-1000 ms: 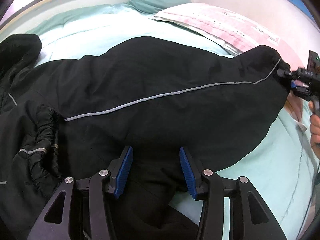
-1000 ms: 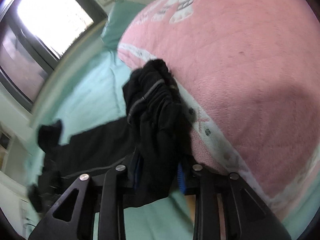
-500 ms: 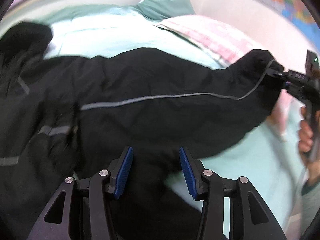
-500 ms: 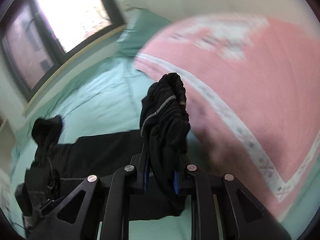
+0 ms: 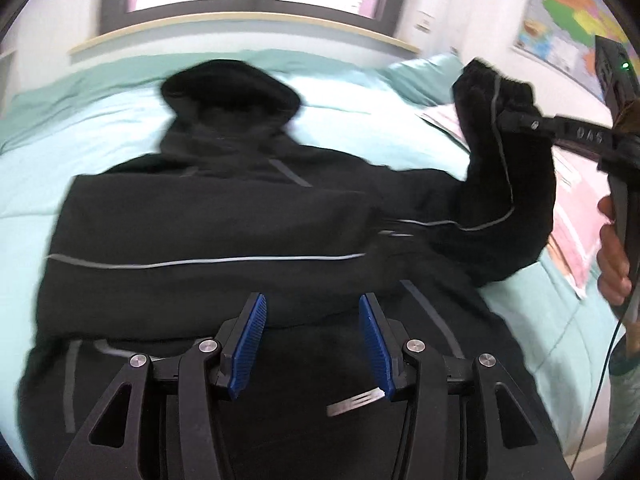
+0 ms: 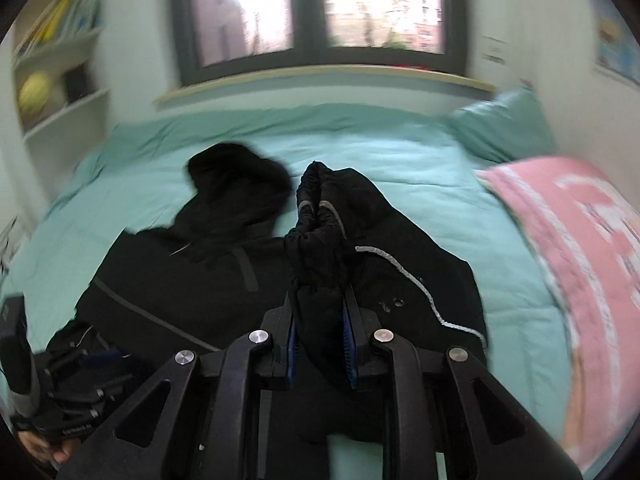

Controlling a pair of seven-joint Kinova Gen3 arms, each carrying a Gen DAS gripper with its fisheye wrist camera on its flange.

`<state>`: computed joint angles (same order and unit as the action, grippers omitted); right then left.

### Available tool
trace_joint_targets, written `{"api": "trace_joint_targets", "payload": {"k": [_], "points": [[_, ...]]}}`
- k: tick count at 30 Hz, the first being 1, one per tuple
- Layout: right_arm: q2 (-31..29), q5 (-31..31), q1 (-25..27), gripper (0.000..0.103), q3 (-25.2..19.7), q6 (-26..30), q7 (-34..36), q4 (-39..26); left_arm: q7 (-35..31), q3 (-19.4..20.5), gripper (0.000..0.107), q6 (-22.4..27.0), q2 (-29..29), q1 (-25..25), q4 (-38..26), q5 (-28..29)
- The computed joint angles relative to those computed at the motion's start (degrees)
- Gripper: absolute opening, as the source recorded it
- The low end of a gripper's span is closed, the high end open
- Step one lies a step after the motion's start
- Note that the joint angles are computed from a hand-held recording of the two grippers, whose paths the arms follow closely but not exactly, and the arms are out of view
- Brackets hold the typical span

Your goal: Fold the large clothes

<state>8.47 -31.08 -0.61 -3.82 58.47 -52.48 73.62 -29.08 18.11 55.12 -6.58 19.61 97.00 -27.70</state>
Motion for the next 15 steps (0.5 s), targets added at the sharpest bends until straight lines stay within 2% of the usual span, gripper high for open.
{"api": "trace_joint_targets", "payload": {"k": [7, 13, 15], "points": [[1.9, 10.9, -13.3, 0.022, -4.9, -1.7, -10.3, 3.5, -6.3, -4.0, 0.050, -2.0, -8.4, -4.2, 7.4, 7.1], [7.4, 11.8, -19.1, 0.022, -7.0, -1.6, -15.9, 5.1, -10.3, -6.0, 0.050, -5.5, -11.4, -8.0, 12.0, 12.5], [9.2, 13.3, -20.8, 0.027, -6.8, -2.7, -18.1, 5.6, -12.2, -6.6, 0.050, -6.2, -11.8, -9.2, 12.9, 14.1]]}}
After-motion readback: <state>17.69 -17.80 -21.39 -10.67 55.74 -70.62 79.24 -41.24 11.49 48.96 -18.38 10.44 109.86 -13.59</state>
